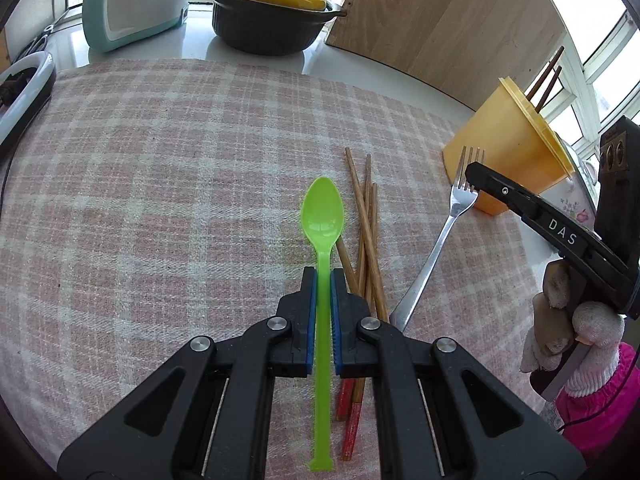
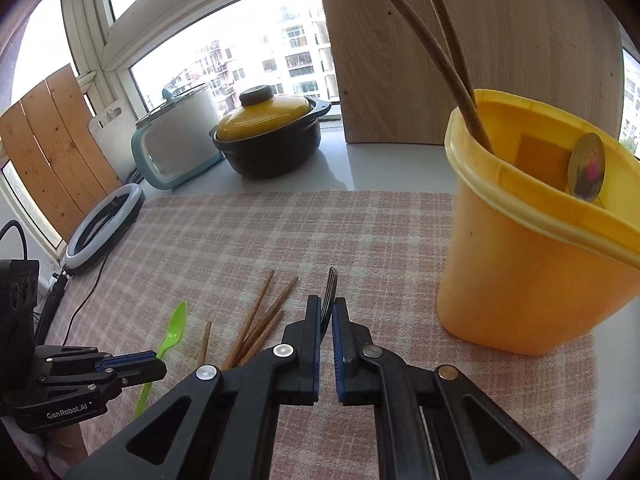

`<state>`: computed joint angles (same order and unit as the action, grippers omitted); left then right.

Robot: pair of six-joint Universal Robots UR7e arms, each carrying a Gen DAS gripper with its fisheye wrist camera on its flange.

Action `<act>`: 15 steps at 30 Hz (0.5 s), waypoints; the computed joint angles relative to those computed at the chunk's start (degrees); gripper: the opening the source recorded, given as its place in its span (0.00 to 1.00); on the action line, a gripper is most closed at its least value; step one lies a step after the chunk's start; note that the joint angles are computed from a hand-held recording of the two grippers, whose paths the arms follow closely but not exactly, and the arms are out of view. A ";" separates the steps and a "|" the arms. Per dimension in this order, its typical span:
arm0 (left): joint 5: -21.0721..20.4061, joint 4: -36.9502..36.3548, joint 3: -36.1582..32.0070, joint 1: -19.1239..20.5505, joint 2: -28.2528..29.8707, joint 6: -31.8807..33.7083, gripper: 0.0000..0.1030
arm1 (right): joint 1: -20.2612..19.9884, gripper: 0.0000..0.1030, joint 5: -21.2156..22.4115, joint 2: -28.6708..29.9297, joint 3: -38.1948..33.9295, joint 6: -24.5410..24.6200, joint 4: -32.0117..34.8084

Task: Organize utensils
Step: 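Lift the green spoon with the left tool over the container while the right tool carries the fork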

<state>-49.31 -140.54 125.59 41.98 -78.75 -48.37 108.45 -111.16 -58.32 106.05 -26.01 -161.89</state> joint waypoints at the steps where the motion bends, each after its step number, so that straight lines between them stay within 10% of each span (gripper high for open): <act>1: 0.30 0.02 -0.03 -0.32 -0.16 -0.22 0.05 | 0.25 0.02 0.31 -0.41 0.17 -0.61 -0.21; 15: 3.58 -4.58 1.10 -5.71 -0.87 -3.59 0.05 | 1.25 0.00 4.91 -7.11 2.84 -4.35 0.42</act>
<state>-45.73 -145.13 126.69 36.27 -79.62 -51.96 109.70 -106.24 -65.43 108.89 -30.36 -161.47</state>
